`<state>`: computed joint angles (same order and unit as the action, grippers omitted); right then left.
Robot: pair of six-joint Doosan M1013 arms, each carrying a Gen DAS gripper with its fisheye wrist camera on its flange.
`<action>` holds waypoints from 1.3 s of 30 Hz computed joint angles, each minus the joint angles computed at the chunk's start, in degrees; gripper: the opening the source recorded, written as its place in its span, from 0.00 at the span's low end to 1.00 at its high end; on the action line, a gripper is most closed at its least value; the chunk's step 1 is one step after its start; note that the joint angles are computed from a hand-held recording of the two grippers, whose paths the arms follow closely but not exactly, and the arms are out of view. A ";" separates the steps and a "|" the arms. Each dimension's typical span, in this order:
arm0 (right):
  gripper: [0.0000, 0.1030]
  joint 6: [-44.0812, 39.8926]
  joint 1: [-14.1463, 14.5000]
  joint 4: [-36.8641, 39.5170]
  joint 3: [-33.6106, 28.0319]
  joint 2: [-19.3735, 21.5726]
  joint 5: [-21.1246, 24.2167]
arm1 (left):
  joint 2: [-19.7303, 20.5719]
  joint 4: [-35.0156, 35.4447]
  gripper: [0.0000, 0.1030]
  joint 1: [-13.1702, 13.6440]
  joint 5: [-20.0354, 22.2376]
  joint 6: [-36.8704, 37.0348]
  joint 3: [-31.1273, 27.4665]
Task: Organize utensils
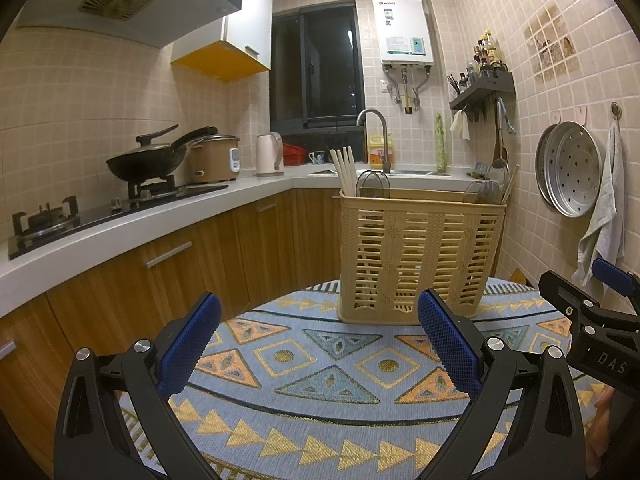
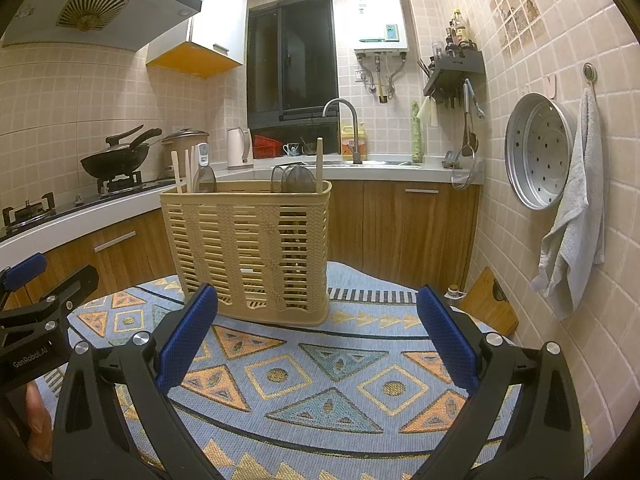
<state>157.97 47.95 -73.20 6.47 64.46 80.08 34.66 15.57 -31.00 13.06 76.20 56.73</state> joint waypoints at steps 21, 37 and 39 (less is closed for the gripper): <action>0.92 -0.28 -0.05 0.74 -0.78 0.33 0.24 | 0.03 -1.48 0.93 0.12 -0.18 1.91 0.01; 0.93 0.24 -0.37 1.97 0.32 -0.37 -0.08 | 0.34 -4.25 0.93 0.19 0.91 4.85 -0.74; 0.93 0.30 -0.36 1.94 0.48 -0.44 -0.11 | 0.40 -4.05 0.93 0.17 0.98 4.70 -0.87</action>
<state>158.27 47.59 -71.25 6.95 64.01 79.97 35.05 11.53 -30.83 14.04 80.90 55.86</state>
